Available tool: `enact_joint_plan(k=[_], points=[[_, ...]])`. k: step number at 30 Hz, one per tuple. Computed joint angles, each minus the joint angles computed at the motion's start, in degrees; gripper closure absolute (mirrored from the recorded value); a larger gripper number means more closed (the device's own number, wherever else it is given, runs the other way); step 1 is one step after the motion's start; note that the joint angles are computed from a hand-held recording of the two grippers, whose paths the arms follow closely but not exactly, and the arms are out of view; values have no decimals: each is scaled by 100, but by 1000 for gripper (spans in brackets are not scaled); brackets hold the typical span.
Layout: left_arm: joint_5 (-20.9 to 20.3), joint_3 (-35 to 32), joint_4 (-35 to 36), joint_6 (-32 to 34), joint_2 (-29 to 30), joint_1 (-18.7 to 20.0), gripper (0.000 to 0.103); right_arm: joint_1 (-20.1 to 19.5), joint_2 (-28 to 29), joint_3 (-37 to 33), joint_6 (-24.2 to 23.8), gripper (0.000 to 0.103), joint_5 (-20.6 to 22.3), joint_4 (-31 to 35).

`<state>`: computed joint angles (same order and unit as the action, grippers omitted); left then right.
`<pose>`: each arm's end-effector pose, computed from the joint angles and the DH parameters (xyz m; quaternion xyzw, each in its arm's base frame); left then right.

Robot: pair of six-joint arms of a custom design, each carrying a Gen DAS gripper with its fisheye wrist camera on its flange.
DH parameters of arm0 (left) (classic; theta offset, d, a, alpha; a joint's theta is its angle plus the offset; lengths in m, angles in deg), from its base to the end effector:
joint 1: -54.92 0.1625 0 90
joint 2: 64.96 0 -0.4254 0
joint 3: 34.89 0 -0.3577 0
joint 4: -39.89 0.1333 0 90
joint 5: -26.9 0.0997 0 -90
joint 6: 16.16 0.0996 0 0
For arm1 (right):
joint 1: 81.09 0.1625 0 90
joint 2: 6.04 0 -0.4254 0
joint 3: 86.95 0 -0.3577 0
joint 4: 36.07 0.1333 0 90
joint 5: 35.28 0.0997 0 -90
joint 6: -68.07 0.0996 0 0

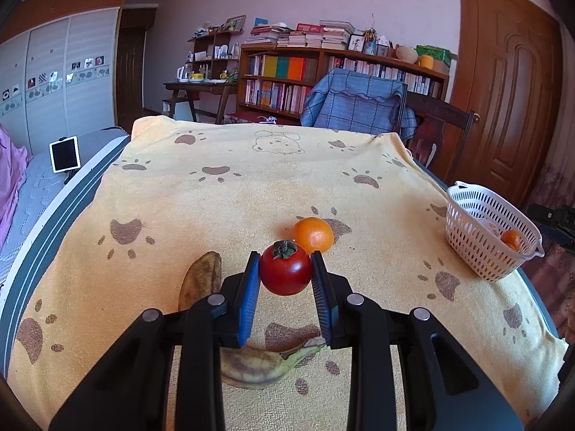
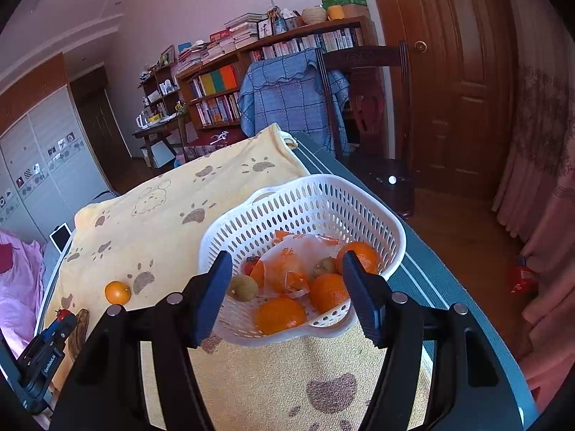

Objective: Organize fruits
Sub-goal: 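Carry the red tomato in the left tool toward the basket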

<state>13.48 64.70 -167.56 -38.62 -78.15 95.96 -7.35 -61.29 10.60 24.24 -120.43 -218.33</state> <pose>-0.2516 -0.5242 -0.0658 0.0119 0.7741 -0.5191 0.3622 -0.0452 -0.6610 0.2838 0.2331 -0.8753 0.3844 0.1780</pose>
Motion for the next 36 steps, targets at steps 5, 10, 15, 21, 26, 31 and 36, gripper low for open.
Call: enact_joint_plan(k=[5, 10, 15, 21, 26, 31, 36], points=[[-95, -63, -222, 264, 39, 1, 75, -103, -155, 136, -13, 38, 162, 45], [-185, -87, 86, 115, -19, -30, 75, -210, -294, 285, -117, 33, 323, 130], [-338, -280, 83, 495, 37, -153, 75, -310, -397, 413, -301, 24, 510, 192], [-665, -619, 104, 889, 143, -222, 75, -436, -487, 472, -387, 21, 782, 389], [-1044, -1007, 563, 822, 188, -173, 75, -539, -531, 486, -505, 21, 864, 603], [-1293, -1585, 1094, 954, 345, -139, 75, -637, -554, 386, -544, 21, 938, 716], [-1578, -2195, 1551, 1130, 508, -75, 74, -712, -566, 209, -538, 21, 981, 944]])
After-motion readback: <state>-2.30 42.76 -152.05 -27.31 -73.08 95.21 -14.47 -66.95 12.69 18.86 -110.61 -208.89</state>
